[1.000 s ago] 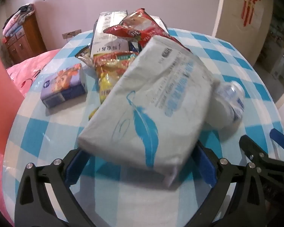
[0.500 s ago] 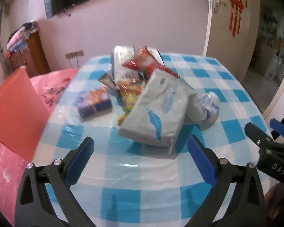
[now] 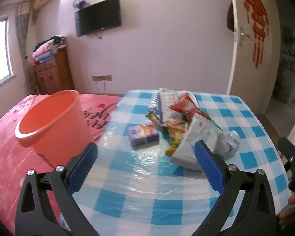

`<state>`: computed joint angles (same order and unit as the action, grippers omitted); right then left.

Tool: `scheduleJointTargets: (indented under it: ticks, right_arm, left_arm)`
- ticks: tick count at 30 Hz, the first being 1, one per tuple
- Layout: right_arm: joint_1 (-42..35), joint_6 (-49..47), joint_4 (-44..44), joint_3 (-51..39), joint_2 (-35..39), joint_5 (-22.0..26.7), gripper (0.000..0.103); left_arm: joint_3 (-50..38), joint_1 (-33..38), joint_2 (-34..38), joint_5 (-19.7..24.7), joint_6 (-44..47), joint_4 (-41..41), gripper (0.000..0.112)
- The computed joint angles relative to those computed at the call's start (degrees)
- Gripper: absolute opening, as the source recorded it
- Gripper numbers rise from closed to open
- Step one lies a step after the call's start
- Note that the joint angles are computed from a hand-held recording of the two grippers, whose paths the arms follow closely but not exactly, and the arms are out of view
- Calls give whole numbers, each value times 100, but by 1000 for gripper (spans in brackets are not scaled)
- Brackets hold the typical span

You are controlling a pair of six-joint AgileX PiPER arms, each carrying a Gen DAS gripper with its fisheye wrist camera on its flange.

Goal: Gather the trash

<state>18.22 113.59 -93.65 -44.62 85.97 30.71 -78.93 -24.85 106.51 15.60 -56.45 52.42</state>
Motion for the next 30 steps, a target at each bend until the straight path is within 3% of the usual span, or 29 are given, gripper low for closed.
scheduleJointTargets:
  ticks: [5,15,30]
  right_arm:
    - [354,-133,198,-82,-101,174,99]
    - [621,-231,207,-135,-112,94,99]
    - [687,-278,221,3,-175,18,99]
  left_arm:
    - [424,202,-342,-40,-1160,1176,99]
    - [835,383,-701,85,-2038,2065,99]
    - [994,385,-805,146,-2036,2124,99]
